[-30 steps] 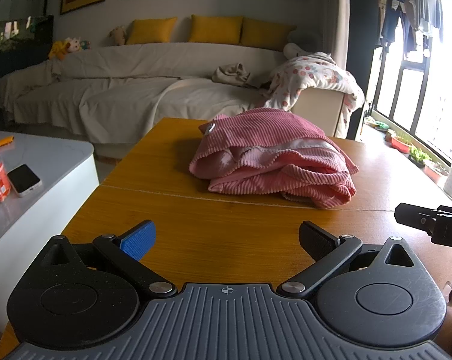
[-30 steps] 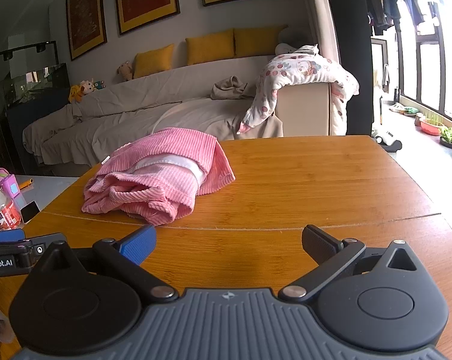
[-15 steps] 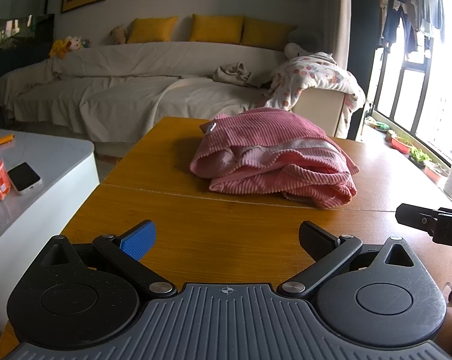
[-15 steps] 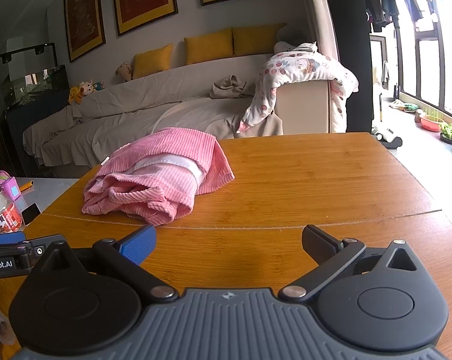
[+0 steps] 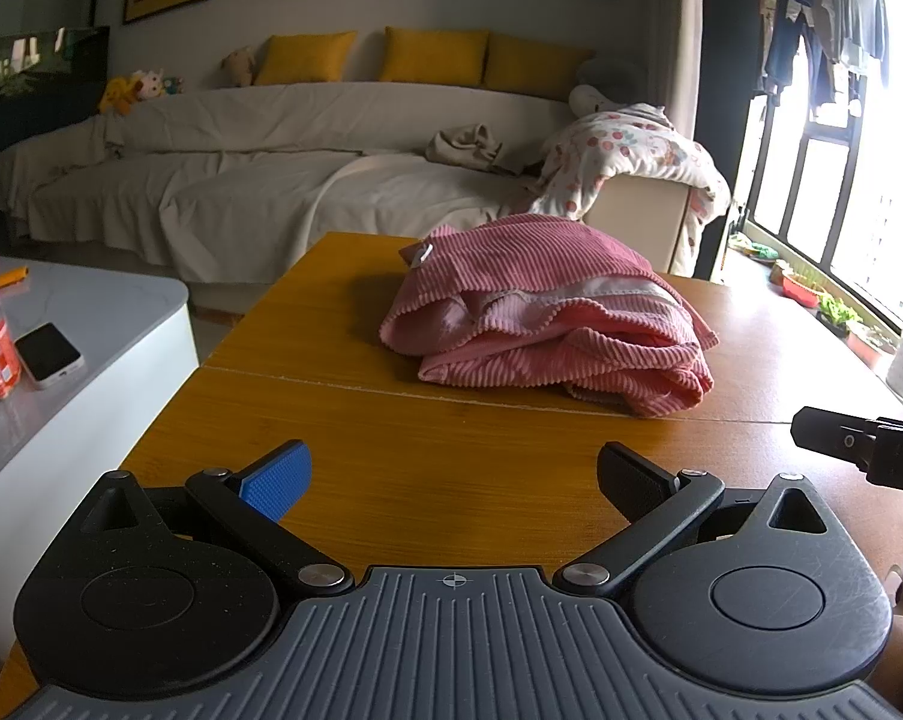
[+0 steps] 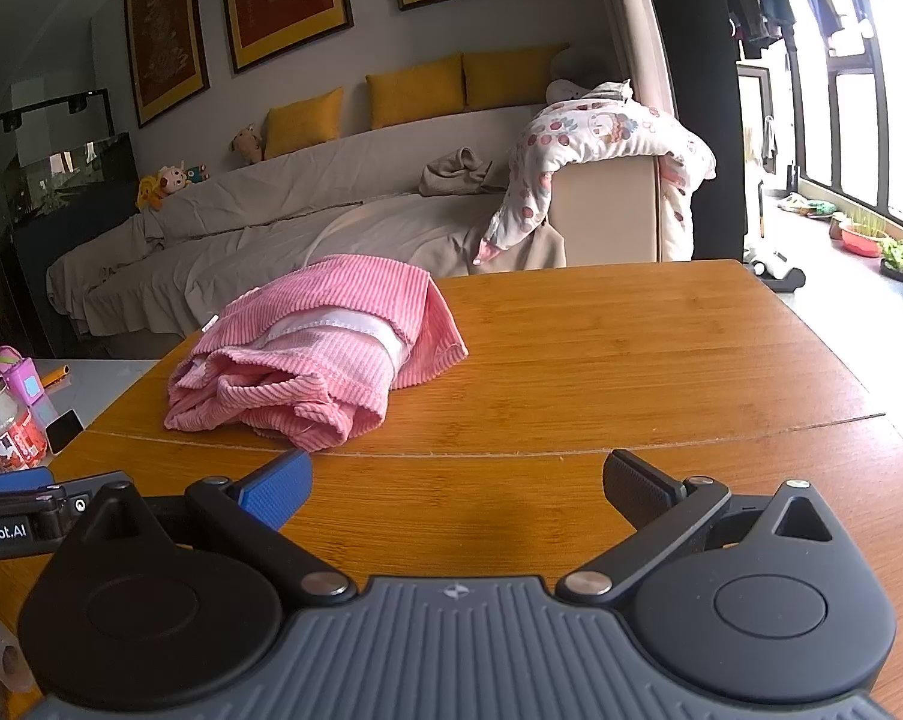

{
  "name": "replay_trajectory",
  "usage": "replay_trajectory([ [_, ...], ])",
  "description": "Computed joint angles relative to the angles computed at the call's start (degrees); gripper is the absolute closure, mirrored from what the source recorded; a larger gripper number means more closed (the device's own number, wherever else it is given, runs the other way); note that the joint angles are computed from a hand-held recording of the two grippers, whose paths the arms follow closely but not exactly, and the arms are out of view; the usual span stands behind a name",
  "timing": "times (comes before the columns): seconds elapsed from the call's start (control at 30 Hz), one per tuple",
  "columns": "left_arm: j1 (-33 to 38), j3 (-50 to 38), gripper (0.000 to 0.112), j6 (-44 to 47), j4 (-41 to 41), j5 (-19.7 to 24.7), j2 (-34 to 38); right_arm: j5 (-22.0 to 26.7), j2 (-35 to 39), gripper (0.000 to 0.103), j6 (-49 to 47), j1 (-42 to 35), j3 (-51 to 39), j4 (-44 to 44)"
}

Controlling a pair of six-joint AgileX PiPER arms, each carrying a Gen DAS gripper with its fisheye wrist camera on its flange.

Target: Fold clothes

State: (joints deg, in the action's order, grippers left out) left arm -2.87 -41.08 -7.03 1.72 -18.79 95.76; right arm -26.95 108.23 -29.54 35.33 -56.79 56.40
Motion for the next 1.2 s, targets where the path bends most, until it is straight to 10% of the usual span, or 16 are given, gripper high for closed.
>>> replay_trajectory([
  [1.2, -0.31, -0.26, 0.009, 0.30, -0.95, 1.30, -0.14, 0.77, -0.23, 0.000, 2.27, -0.47, 0.32, -1.31],
])
